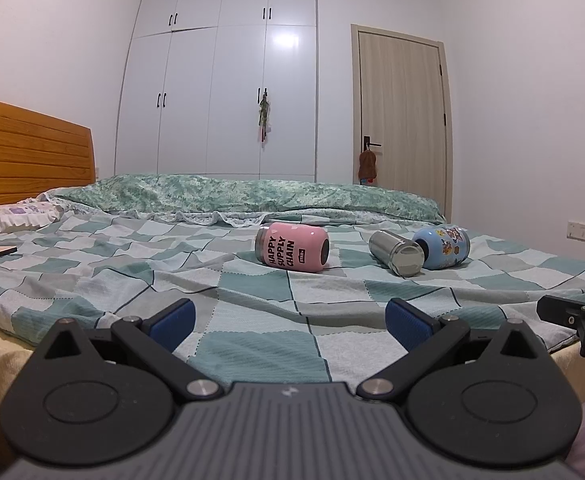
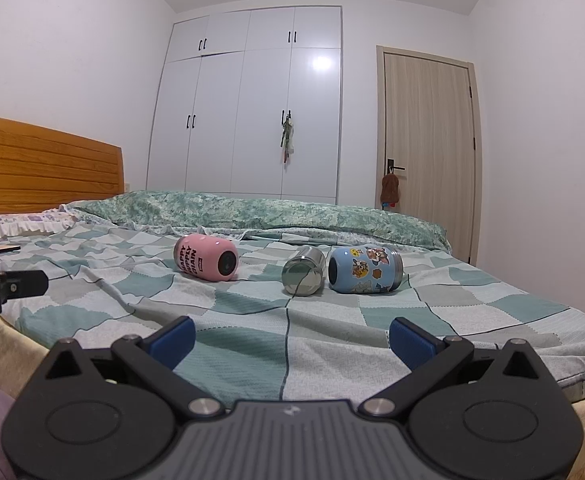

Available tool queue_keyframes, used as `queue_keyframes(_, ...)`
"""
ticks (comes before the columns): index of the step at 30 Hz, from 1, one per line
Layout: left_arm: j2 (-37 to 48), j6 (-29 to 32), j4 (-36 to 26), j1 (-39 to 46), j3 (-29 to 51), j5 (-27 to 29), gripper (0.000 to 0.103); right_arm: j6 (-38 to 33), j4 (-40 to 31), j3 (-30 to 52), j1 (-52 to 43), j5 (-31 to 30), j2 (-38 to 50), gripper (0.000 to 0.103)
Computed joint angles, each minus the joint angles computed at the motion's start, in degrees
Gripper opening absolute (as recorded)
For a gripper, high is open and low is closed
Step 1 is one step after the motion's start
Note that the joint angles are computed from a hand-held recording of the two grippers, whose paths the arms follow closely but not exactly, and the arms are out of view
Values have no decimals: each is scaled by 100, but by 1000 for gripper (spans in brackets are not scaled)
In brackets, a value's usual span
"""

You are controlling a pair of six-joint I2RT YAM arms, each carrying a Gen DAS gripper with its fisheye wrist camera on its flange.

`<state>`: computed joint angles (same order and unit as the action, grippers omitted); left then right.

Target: Flip cup upright

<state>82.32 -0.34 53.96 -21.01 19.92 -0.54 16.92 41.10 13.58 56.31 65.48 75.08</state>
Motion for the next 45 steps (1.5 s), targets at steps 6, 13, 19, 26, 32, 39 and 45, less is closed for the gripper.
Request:
queue_keyframes(6, -1, -1, 8, 7, -6, 7, 103, 1, 1, 0, 0, 0, 1, 103)
queue_keyframes(13, -1, -5, 17, 18, -12, 22, 103, -10, 19, -3, 0, 2, 11, 103)
queue_keyframes(19, 22, -14, 21, 3, 12, 11, 103, -20, -9, -13, 15, 23, -35, 103)
queue_keyframes(26, 25, -25, 17, -33, 27, -26, 103, -31, -29, -20, 18, 26, -69, 103)
queue_keyframes(32, 16, -22, 10, -23, 20, -23, 103, -19, -244, -11, -5, -26, -229, 103)
queue_keyframes(39, -142, -83, -723, 45, 481, 52, 103, -369, -853, 366, -538, -1003, -569, 103)
queue_keyframes(45, 59, 79, -1305, 269, 1346, 109, 103, -1184, -897, 1269, -1440, -2328, -88, 103)
